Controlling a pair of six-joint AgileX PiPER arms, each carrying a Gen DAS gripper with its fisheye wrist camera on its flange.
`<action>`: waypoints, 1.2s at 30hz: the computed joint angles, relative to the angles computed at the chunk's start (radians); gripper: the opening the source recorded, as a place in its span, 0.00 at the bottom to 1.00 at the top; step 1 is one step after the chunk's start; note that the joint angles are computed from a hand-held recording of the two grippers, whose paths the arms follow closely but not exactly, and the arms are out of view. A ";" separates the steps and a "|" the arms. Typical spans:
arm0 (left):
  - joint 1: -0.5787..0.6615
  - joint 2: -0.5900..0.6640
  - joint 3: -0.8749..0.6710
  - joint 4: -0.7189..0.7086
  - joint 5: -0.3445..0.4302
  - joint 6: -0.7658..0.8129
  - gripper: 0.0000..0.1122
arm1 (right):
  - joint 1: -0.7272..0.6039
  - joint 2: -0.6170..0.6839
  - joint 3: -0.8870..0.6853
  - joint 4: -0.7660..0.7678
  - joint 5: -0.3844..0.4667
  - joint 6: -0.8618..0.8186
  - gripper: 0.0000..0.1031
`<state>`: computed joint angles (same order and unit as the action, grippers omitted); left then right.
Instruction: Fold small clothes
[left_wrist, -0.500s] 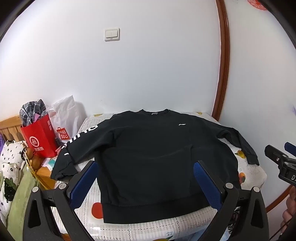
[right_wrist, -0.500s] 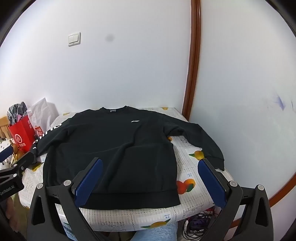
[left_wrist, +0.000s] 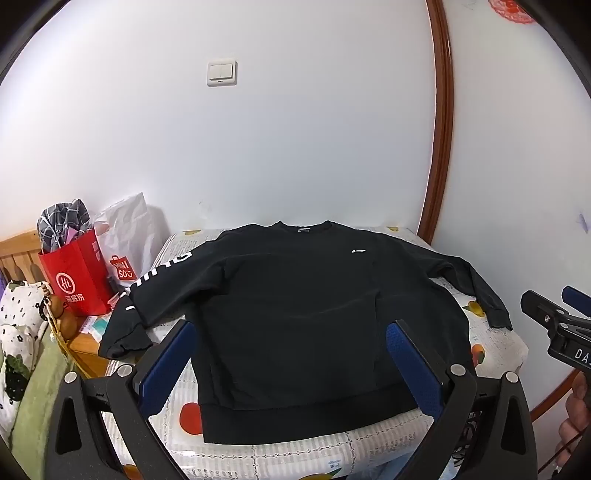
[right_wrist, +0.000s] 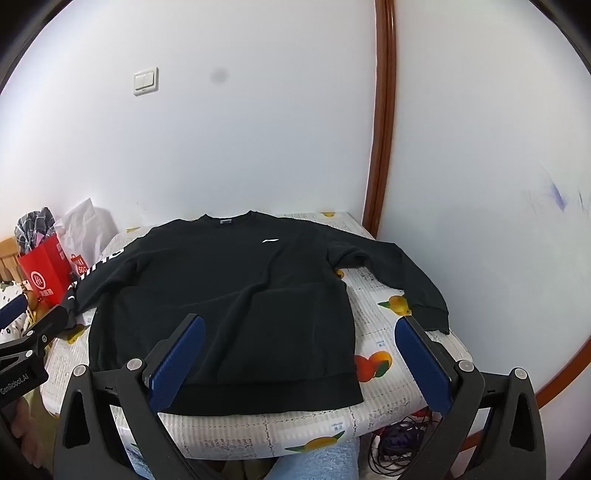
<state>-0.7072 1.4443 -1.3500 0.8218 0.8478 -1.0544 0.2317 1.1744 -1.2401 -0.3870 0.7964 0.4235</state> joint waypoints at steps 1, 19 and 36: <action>-0.001 0.001 -0.001 0.003 0.001 -0.001 0.92 | 0.005 -0.001 0.003 -0.007 -0.001 0.008 0.98; -0.010 -0.014 0.022 0.018 -0.002 -0.031 0.92 | 0.033 0.004 0.014 -0.046 -0.001 0.053 0.98; 0.002 -0.013 0.029 0.006 -0.018 -0.033 0.92 | 0.038 -0.007 0.022 -0.053 0.002 0.071 0.98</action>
